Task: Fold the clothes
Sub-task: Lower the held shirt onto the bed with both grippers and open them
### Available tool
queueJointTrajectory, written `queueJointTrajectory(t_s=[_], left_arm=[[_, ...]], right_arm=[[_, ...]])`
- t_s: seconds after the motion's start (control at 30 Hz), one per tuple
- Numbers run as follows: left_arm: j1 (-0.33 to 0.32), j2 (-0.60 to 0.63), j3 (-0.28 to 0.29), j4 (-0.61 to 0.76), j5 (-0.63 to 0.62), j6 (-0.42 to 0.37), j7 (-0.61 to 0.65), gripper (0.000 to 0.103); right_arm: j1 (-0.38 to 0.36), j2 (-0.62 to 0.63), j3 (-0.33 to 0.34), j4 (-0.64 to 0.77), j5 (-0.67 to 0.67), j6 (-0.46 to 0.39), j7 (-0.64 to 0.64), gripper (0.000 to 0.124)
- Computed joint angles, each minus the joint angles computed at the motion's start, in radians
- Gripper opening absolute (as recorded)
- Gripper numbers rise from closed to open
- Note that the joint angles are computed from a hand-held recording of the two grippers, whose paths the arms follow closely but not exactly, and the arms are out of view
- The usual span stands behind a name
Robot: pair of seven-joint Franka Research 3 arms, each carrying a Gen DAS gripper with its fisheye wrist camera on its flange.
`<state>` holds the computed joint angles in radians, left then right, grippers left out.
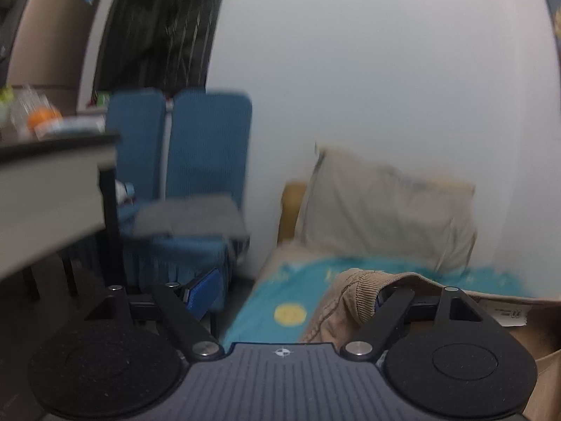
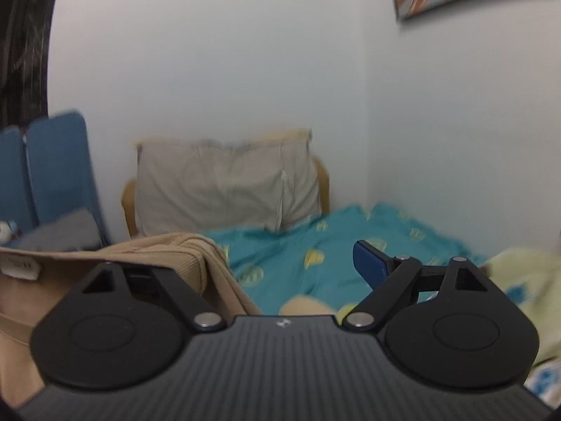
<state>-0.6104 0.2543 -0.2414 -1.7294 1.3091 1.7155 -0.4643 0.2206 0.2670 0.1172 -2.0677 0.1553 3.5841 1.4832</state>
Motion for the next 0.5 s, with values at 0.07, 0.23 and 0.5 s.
queueJointTrajectory(t_s=[0.07,0.23,0.5], left_arm=[[0.046,0.064,0.022,-0.027,-0.024,0.107,-0.017,0.082],[0.120,0.185,0.087,-0.054,-0.055,0.312,-0.016,0.081],[0.153,0.167,0.102,-0.070,-0.166,0.491,0.217,0.101]], right_arm=[[0.026,0.151,-0.014,0.114,0.017,-0.038,-0.029,0.087],[0.105,0.402,-0.080,0.333,0.083,-0.146,-0.108,0.087],[-0.153,0.418,0.222,0.404,0.094,-0.534,-0.327,0.087]])
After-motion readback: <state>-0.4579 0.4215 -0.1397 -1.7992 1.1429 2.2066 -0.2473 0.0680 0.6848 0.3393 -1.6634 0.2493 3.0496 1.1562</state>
